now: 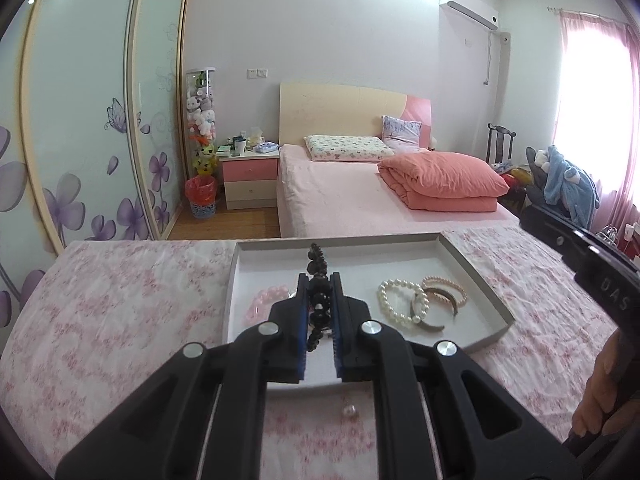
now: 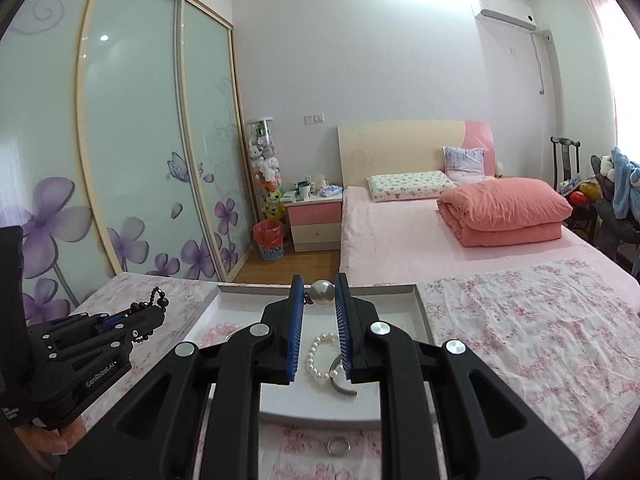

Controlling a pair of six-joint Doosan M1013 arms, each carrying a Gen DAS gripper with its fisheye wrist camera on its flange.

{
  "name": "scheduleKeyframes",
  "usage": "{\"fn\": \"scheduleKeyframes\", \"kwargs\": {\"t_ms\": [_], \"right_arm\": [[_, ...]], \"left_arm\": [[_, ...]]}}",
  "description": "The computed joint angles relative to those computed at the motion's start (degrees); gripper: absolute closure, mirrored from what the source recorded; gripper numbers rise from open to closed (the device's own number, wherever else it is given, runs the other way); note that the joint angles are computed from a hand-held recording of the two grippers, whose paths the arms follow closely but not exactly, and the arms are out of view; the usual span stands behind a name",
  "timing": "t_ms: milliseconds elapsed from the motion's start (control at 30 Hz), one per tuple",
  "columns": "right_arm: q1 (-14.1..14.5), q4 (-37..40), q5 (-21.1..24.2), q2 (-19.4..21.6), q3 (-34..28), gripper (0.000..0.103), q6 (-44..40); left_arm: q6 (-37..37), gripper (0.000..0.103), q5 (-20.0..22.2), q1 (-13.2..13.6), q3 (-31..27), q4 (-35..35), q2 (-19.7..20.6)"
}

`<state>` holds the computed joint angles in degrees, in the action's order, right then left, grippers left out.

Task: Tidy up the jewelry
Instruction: 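Carry the black bead strand and pearl earring over the tray with both tools, then open both tools to release the bead strand and earring into the tray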

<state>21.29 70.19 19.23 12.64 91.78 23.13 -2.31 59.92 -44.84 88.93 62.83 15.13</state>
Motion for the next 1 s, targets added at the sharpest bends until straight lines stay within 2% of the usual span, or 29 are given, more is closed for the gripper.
{"fn": "scheduleKeyframes", "kwargs": {"t_ms": [267, 500, 733, 800, 867, 1000], "right_arm": [[0.62, -12.12, 2.52, 4.28, -4.63, 0.086, 13.32], [0.84, -19.21, 4.67, 7.02, -7.69, 0.086, 22.10], [0.81, -22.21, 8.02, 8.68, -9.76, 0.086, 26.71], [0.74, -22.96, 8.75, 8.85, -9.91, 0.082, 28.02], [0.53, -23.03, 8.95, 8.83, -9.77, 0.076, 29.09], [0.07, -23.02, 8.97, 8.68, -9.51, 0.075, 30.07]], "left_arm": [[2.48, 0.092, -2.31, 2.66, -1.53, -1.71, 1.98], [4.41, 0.092, -5.00, 4.68, -2.49, -4.98, 3.60], [5.98, 0.091, -7.84, 6.00, -2.66, -7.59, 4.39], [5.76, 0.089, -8.40, 6.29, -2.65, -7.98, 4.52], [5.46, 0.081, -9.06, 6.52, -2.32, -8.41, 4.38], [4.01, 0.078, -9.47, 6.70, -1.53, -8.20, 3.86]]}}
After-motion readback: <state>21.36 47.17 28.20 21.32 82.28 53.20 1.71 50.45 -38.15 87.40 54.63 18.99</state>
